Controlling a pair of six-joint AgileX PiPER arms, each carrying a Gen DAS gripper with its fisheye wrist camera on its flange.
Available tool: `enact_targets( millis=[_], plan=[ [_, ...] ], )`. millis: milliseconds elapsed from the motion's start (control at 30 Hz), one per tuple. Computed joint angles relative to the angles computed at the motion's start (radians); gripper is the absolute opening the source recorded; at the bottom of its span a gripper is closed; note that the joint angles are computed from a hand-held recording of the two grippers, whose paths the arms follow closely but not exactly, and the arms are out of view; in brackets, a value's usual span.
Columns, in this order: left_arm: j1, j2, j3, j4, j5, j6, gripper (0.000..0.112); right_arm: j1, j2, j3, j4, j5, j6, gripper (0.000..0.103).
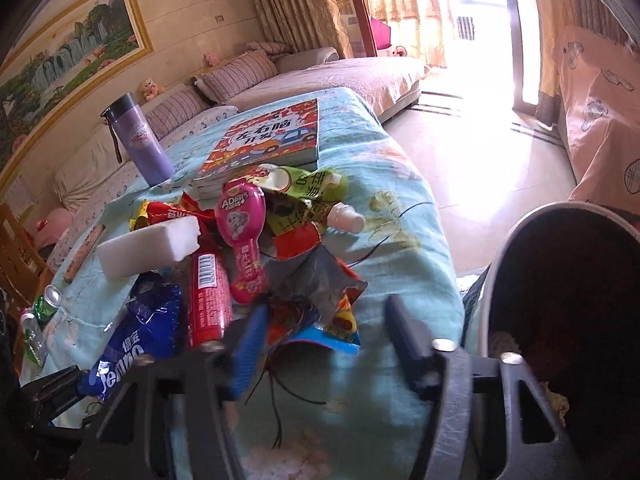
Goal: Collect trash
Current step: 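Grasp the blue snack bag with the left tool while the right tool grasps the dark wrapper, then carry both items over the bin and open both tools to drop them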
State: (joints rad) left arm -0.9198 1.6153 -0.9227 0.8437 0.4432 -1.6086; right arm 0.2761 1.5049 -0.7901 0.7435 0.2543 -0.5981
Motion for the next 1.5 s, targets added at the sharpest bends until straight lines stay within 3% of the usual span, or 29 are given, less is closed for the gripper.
enact_targets(
  millis=[67,167,200,367,633,867,1133,1500],
  plan=[
    [-0.011,-0.004,-0.002,0.006,0.011,0.0,0.043,-0.005,0.018,-0.001,0.024,0.008,-0.027,0.029],
    [-0.032,-0.018,0.003,0.031,0.036,-0.026,0.035,0.026,-0.001,-0.001,-0.117,-0.012,0.11,0.021],
    [-0.039,-0.025,0.01,0.043,0.042,-0.039,0.034,0.029,-0.012,0.003,-0.106,-0.014,0.097,0.015],
    [-0.097,-0.06,0.029,0.08,0.086,-0.085,0.031,0.019,-0.078,0.051,0.02,0.006,-0.006,0.012],
    [-0.188,-0.114,0.045,0.131,0.124,-0.148,0.029,0.015,-0.302,0.181,-0.033,0.037,0.078,0.005],
    [-0.235,-0.1,-0.003,0.138,0.133,-0.124,0.029,-0.071,-0.515,0.248,-0.117,0.137,0.16,0.005],
    [-0.28,-0.024,-0.109,0.101,0.143,-0.05,0.029,-0.316,-0.66,0.285,-0.008,0.306,-0.014,0.005],
    [-0.283,0.09,-0.277,0.019,0.151,0.121,0.029,-0.804,-0.668,0.267,0.209,0.6,-0.384,0.004]
  ],
)
